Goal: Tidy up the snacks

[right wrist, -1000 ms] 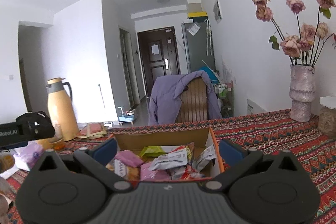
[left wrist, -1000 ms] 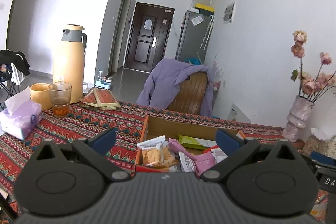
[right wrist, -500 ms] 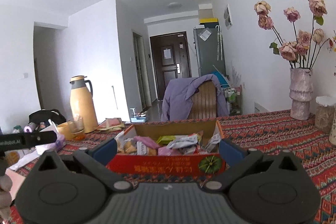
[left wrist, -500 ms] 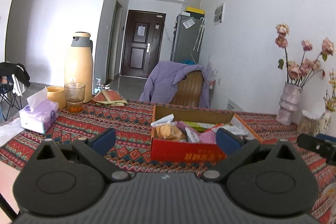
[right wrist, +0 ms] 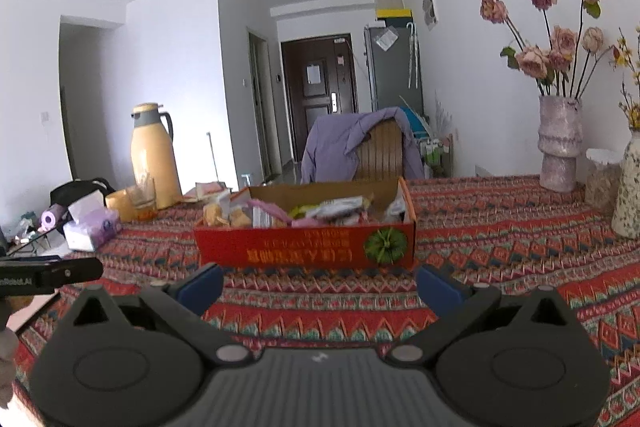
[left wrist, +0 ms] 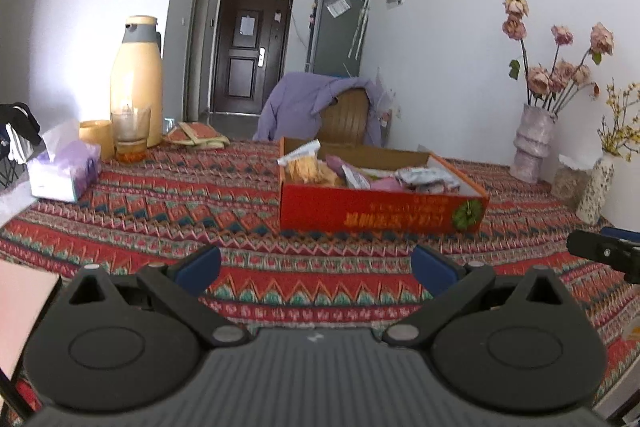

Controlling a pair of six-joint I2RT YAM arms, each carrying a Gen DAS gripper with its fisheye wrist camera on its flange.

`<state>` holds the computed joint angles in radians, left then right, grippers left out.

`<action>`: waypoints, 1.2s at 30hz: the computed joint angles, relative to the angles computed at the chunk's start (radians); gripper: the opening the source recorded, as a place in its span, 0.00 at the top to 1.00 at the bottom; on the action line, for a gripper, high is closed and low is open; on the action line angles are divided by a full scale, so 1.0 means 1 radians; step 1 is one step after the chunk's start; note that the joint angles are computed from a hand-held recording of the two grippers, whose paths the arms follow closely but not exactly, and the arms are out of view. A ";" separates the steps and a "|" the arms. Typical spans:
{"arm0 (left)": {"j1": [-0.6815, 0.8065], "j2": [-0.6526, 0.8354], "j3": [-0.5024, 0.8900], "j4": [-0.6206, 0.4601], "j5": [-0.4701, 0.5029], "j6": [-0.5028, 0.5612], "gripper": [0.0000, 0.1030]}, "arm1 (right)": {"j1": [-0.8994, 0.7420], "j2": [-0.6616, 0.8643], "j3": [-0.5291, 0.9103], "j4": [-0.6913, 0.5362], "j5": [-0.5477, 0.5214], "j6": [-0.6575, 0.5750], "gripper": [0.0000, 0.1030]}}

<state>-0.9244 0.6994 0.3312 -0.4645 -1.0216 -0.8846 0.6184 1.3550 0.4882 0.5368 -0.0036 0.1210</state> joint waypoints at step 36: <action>-0.019 0.098 -0.070 0.174 0.040 0.027 0.00 | 0.003 0.073 -0.042 0.048 -0.003 0.028 0.00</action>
<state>-0.9430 0.7972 0.2608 -0.2909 -0.9811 -0.8581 0.6209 1.4278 0.4465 0.5844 -0.0069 0.1494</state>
